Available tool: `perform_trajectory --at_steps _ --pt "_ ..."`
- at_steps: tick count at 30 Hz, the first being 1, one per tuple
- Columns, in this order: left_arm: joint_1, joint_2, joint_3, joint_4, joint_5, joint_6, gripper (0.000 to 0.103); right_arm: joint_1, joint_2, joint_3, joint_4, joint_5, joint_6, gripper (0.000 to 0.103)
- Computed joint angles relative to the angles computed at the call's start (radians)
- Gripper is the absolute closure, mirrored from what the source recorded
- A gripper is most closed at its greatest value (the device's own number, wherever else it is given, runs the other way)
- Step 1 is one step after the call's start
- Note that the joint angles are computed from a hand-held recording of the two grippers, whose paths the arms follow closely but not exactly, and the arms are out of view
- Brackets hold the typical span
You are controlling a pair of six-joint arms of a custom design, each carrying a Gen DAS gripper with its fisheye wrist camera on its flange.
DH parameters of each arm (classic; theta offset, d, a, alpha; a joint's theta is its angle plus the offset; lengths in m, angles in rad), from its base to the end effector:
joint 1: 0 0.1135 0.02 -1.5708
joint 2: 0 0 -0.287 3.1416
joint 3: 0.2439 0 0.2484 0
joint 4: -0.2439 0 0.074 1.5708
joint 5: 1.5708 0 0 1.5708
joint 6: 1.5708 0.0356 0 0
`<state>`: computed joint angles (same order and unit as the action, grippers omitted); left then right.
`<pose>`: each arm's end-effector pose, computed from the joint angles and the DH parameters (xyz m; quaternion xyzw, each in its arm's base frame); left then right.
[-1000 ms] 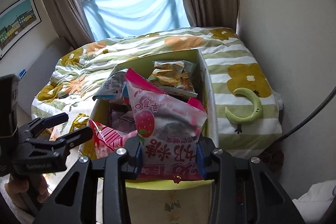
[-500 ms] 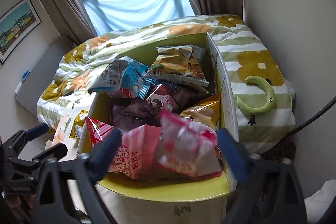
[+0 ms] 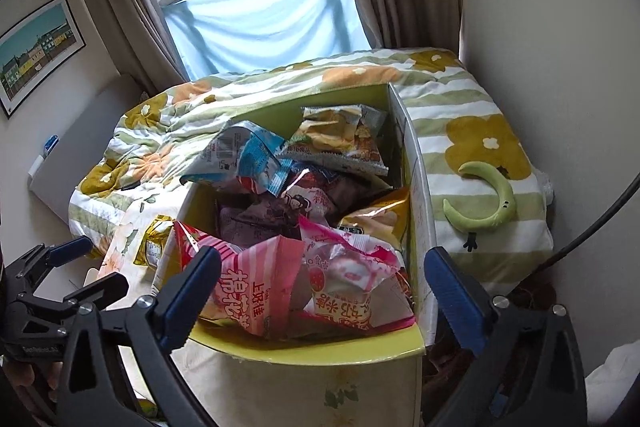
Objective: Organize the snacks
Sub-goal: 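Withdraw both tools back toward the gold bag and green wrapper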
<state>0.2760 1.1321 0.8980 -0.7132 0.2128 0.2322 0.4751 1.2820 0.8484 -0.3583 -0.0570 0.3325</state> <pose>0.2041 0.0500 0.2874 0.0118 0.9469 -0.0212 0.3206 0.2295 0.1203 0.2638 -0.0767 0.9216 0.1734 0.3386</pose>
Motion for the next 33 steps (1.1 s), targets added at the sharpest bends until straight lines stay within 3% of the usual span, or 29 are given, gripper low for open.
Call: perform_trajectory --at_steps 5,11,16,23,33 --pt "0.089 -0.048 0.034 -0.06 0.037 0.049 0.004 0.053 -0.025 0.051 -0.06 0.046 0.007 0.002" --pt "0.304 -0.074 0.084 -0.141 0.134 0.158 0.004 0.139 -0.061 0.094 -0.1 0.078 0.033 0.002" --pt "0.523 -0.022 0.132 -0.193 0.245 0.308 0.004 0.295 -0.053 0.141 -0.133 0.232 0.122 0.002" --pt "0.736 0.162 0.251 -0.259 0.342 0.515 0.004 0.513 0.085 0.24 -0.189 0.436 0.329 0.002" --pt "0.853 0.515 0.529 -0.386 0.385 0.762 0.004 0.704 0.337 0.427 -0.319 0.573 0.675 0.002"
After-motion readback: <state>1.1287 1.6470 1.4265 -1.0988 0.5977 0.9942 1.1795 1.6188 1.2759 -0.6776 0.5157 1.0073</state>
